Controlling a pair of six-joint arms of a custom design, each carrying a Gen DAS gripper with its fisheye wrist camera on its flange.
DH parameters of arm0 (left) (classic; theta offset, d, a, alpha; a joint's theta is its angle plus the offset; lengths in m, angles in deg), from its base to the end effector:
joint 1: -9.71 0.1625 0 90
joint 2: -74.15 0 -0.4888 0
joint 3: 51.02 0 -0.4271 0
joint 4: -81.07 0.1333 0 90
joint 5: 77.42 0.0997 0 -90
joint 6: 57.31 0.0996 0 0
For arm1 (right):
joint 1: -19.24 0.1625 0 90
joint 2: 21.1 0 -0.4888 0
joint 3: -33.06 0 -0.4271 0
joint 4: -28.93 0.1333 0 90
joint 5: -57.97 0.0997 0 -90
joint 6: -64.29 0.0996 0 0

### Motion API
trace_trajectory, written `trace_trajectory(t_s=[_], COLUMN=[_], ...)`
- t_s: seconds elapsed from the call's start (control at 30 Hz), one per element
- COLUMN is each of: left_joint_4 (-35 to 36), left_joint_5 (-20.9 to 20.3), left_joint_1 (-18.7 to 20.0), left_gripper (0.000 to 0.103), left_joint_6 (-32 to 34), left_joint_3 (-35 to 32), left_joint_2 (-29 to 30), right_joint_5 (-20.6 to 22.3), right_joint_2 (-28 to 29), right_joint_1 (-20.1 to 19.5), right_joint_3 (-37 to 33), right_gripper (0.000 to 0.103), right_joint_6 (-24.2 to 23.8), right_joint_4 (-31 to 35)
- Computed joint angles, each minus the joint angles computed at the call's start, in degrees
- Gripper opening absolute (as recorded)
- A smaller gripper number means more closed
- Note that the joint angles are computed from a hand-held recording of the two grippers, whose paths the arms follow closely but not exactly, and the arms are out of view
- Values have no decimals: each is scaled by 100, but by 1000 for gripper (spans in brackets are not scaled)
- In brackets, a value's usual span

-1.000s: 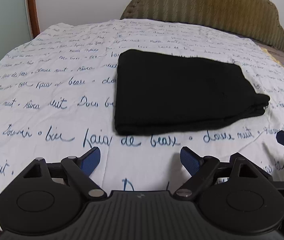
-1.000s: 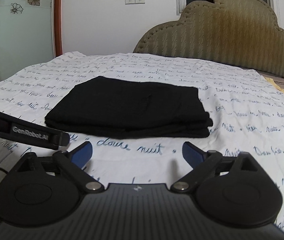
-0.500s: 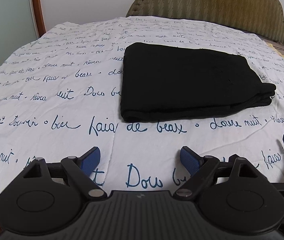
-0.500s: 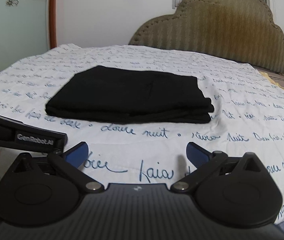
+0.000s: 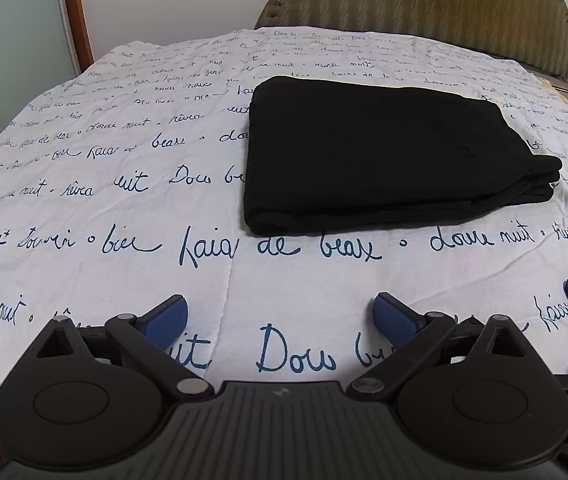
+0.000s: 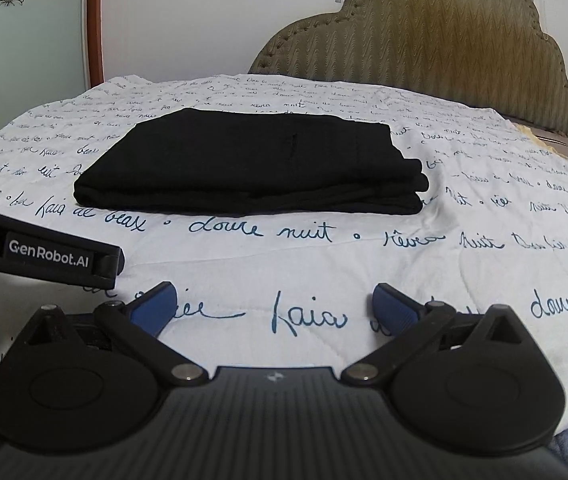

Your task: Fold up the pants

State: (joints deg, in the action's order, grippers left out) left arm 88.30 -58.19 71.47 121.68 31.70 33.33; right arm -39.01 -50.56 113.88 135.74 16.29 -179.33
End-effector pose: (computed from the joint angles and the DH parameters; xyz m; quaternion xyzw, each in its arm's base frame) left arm -0.0996 -0.6660 0.1067 -0.0167 0.7901 -0.4124 0.4532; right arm 0.1766 -0.6772 -0.0053 0.3879 -0.8368 0.3345 0.1935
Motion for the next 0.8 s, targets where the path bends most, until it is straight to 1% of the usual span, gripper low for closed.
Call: trace_trajectory(t_s=[0.8], left_joint_4=[-157], left_joint_5=[14], left_joint_1=[9], left_gripper=[103], left_joint_6=[149], left_joint_3=[65], left_joint_2=[-33], right_joint_5=[3], right_joint_2=[-2], right_joint_1=[-5], right_joint_3=[11], right_gripper=[103], right_joint_6=[-43], right_joint_4=[-17])
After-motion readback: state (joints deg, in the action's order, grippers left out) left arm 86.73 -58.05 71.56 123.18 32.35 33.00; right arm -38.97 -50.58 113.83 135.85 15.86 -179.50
